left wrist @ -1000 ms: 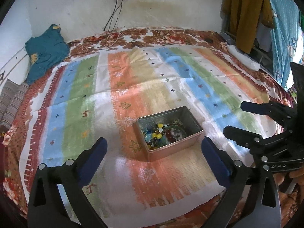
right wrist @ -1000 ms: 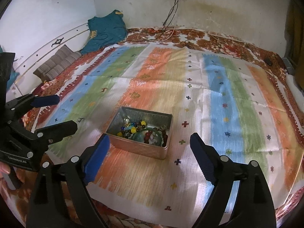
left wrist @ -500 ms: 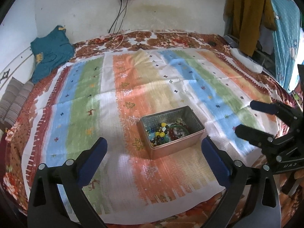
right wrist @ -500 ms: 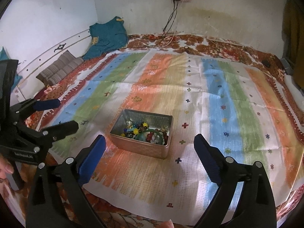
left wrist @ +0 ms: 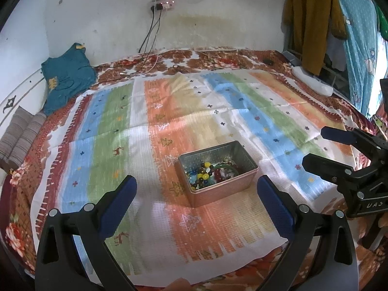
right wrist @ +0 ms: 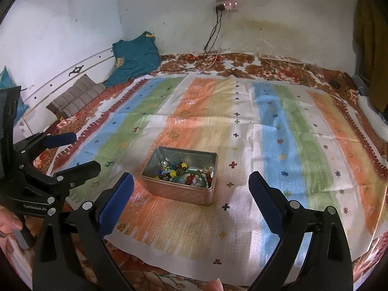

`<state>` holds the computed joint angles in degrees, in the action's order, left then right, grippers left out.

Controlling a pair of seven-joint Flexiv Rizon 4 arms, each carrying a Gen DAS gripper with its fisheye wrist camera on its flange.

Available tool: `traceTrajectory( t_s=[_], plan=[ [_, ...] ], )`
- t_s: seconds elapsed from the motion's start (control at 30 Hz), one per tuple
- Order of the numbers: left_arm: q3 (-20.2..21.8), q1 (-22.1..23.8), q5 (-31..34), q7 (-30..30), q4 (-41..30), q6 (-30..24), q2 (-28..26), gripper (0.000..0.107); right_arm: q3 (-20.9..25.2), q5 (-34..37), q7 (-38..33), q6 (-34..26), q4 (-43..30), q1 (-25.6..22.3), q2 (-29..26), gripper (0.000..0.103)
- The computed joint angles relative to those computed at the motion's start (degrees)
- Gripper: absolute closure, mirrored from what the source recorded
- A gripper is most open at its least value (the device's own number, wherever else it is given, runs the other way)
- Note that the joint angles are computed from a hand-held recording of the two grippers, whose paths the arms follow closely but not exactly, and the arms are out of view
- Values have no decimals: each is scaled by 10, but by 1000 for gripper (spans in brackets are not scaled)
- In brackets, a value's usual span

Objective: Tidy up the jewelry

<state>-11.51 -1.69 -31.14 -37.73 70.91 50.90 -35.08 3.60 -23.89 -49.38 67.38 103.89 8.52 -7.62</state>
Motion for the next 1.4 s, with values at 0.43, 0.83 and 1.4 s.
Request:
traceTrajectory(
  t_s=[0.43, 0.83, 1.4],
  plan=[
    [-3, 0, -8, 6, 13, 9, 7, 9, 3, 11, -13, -2, -1, 4, 1, 6],
    [-15, 8, -35, 21, 23, 17, 13, 9, 3, 8, -14, -1, 0, 3, 2, 6],
    [-14, 6, -43, 39, 29, 19, 17, 9, 1, -7, -1, 12, 8, 1, 6, 6]
  ],
)
